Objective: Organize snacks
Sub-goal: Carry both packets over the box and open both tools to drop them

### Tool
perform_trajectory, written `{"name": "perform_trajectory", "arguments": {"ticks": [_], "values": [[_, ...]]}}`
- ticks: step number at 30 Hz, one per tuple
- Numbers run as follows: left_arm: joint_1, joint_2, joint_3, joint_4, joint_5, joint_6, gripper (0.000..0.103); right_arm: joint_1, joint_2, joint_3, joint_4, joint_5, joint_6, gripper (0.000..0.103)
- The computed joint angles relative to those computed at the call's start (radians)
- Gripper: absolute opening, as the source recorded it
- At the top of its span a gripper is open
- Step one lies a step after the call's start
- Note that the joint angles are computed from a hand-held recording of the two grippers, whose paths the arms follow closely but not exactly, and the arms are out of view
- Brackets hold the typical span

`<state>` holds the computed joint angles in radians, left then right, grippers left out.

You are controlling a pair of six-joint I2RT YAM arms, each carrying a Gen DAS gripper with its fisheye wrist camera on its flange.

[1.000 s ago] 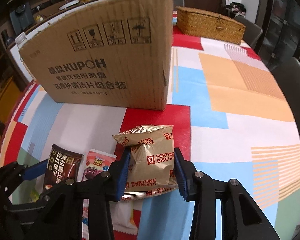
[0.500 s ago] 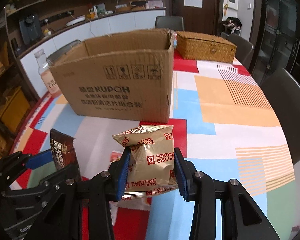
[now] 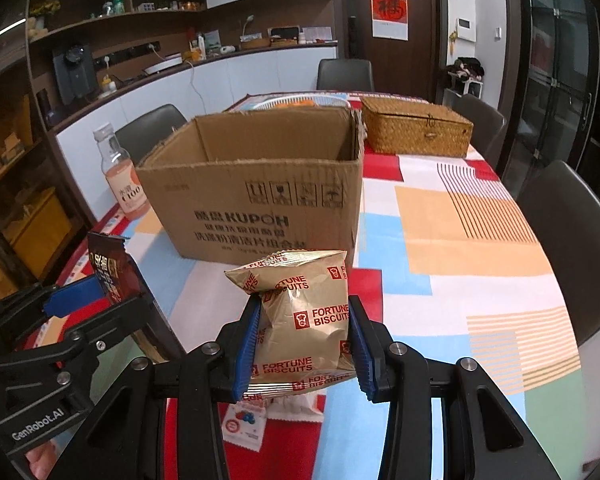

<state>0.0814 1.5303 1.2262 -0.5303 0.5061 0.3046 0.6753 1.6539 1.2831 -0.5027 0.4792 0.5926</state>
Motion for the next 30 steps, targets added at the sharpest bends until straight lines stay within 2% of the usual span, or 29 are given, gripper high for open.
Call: {"name": "perform_trajectory", "arguments": {"ticks": [7,17,23,30], "values": [[0.016,0.002,0.057,0.020,0.022,-0.020,0.048,-0.001,0.004,0.053,0.008,0.019,-0.035,0.042],[0.010,0.044,0.197,0.053,0.009,-0.066,0.048,-0.030,0.044,0.202,-0.003,0.061,-0.138,0.042],[0.000,0.117,0.342,0.033,-0.009,-0.072,0.048,-0.073,0.102,0.321,-0.019,0.027,-0.171,0.042],[-0.025,0.263,0.581,-0.052,-0.052,-0.062,0.048,-0.116,0.204,0.481,-0.057,0.006,-0.210,0.042]]}}
